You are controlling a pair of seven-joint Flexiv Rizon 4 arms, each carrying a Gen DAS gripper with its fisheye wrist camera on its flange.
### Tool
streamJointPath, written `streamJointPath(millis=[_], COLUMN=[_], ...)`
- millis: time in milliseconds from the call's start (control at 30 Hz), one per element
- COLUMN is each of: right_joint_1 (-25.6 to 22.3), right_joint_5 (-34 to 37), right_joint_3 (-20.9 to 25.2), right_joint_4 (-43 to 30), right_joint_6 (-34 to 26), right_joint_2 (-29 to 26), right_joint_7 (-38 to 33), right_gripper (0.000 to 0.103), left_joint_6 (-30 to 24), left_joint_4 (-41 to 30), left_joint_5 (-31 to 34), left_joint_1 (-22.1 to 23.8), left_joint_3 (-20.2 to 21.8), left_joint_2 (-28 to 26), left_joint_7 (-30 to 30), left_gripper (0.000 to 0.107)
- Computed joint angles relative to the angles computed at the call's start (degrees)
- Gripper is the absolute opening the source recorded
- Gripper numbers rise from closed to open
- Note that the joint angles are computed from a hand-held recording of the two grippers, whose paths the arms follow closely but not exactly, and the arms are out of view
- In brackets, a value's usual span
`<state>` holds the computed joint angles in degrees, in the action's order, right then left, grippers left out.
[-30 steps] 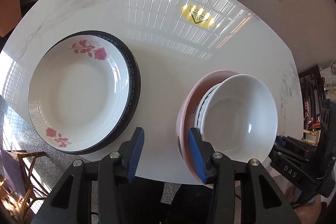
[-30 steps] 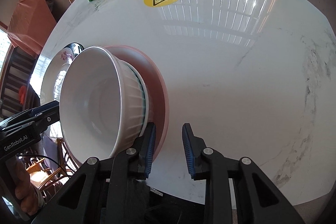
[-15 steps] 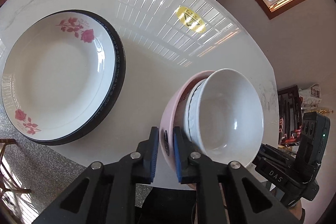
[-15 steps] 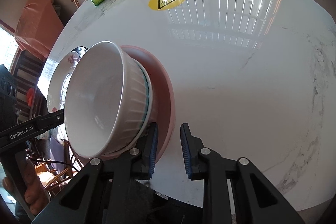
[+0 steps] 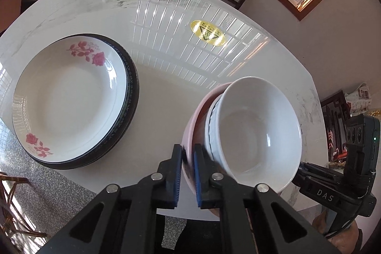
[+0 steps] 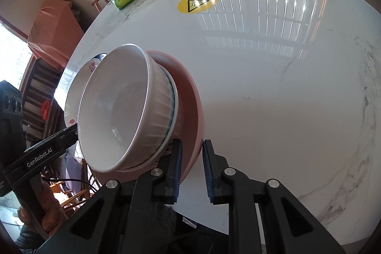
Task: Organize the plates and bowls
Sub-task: 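Lift the nested bowl stack with both tools and carry it over the plate stack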
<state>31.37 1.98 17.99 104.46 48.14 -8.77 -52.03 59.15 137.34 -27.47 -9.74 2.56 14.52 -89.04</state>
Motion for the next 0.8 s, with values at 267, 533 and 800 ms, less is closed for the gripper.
streamJointPath(millis=[267, 533, 800], right_joint_1=[0.1, 0.1, 0.6], right_joint_5=[0.3, 3.1, 3.8], right_joint_3=[0.2, 0.8, 1.0], right_joint_4=[1.2, 1.2, -0.1], right_joint_6=[4.0, 6.6, 7.7], right_joint_2=[0.6, 0.4, -0.5], right_joint_7=[1.3, 0.5, 0.1], right_gripper=[0.019, 0.019, 0.02], left_joint_6=[2.4, 4.1, 4.4], left_joint_4=[0.6, 0.9, 0.8], left_joint_5=[2.9, 6.6, 10.5], left_joint_1=[-0.1, 0.7, 2.2], left_joint_3=[-0.4, -0.3, -0.2], left_joint_2=[1.7, 4.2, 5.8], left_joint_7=[-0.6, -2.6, -4.5], left_gripper=[0.007, 0.007, 0.007])
